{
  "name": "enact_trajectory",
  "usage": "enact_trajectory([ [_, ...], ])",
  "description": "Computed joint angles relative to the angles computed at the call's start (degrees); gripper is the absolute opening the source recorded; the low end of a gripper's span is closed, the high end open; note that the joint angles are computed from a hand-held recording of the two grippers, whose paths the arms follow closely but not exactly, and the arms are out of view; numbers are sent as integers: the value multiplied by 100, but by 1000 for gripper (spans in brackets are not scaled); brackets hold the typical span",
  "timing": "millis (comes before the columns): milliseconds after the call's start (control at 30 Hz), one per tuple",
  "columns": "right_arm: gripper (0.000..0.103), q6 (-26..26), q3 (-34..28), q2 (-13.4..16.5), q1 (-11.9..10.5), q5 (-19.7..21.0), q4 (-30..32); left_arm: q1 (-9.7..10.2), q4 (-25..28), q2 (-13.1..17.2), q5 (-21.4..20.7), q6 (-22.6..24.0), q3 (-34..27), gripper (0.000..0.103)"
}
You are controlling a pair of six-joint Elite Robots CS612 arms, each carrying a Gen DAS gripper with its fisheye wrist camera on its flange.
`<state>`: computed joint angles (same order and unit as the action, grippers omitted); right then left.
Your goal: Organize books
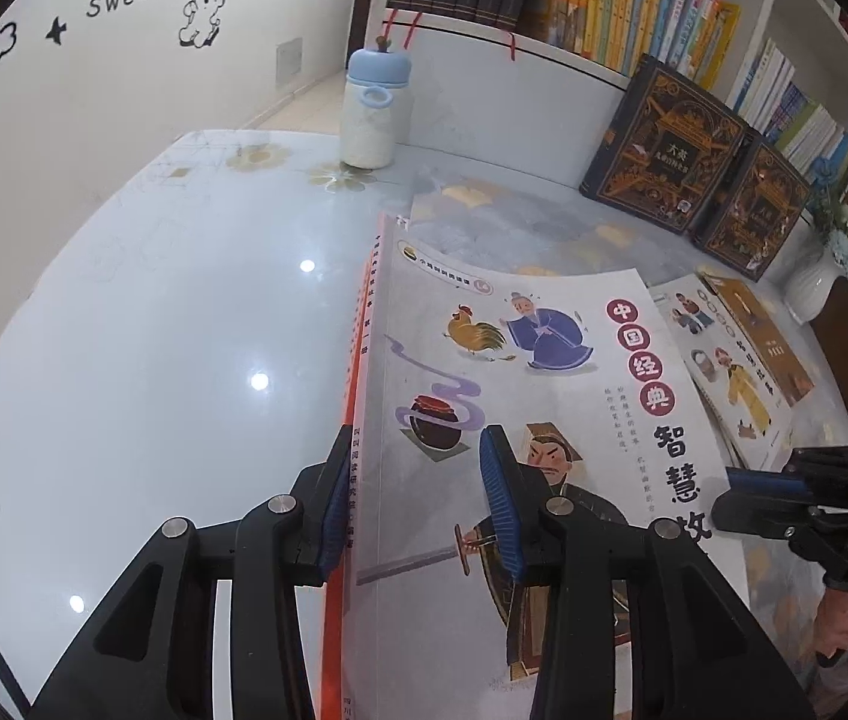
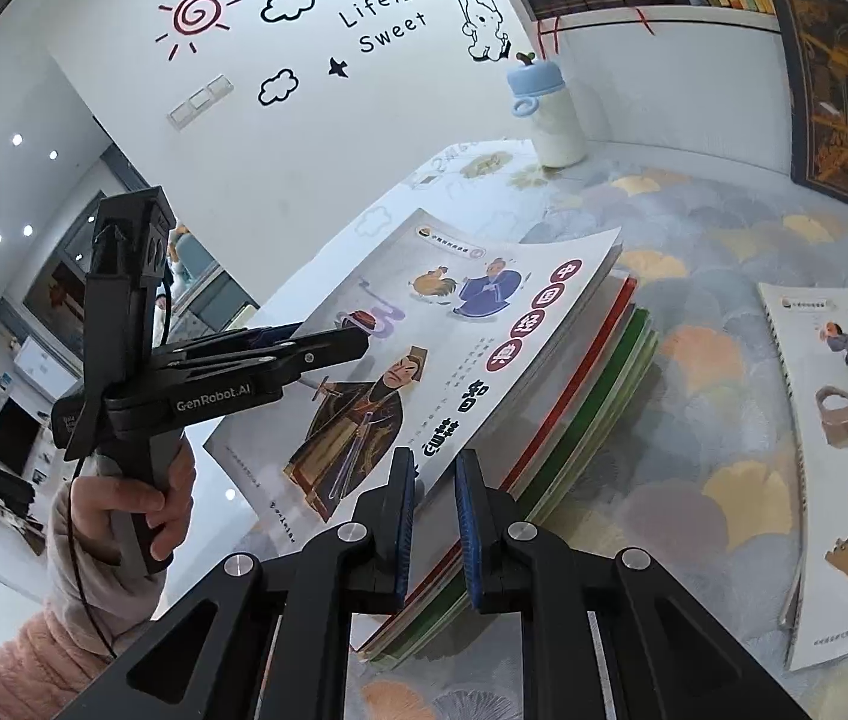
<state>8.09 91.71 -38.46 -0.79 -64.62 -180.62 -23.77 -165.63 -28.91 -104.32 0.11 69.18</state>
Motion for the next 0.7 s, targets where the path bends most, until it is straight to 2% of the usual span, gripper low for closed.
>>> enact_trajectory([
  [100,14,-59,-10,-2,19,-149,244,-69,26,-51,546,23,70,40],
  [167,15,-56,-23,15,13,-146,379,-65,71,-64,551,-53,82,41],
  [200,17,-26,-38,29,-1,-88,450,-67,111,-81,609,-134,99,41],
  [267,33,106,-21,36,-47,36,530,-74,7,-135,692,-229,192,40],
  [300,41,173,9,32,-80,105,509,-78,-66,-158,683,-246,238,40],
  [333,43,248,65,22,-127,183,417,-84,-148,-196,663,-258,291,40],
  [433,44,401,240,-47,-268,242,172,-135,-441,-312,546,-187,439,43],
  [533,45,543,511,-191,-481,67,-152,-250,-735,-425,429,-223,567,53],
  [600,46,667,652,-264,-618,-20,-322,-363,-837,-464,339,-217,602,53],
  [667,53,877,845,-339,-815,-137,-586,-504,-855,-461,311,-236,580,54],
  [700,60,955,907,-356,-877,-190,-696,-552,-837,-448,256,-303,561,54],
])
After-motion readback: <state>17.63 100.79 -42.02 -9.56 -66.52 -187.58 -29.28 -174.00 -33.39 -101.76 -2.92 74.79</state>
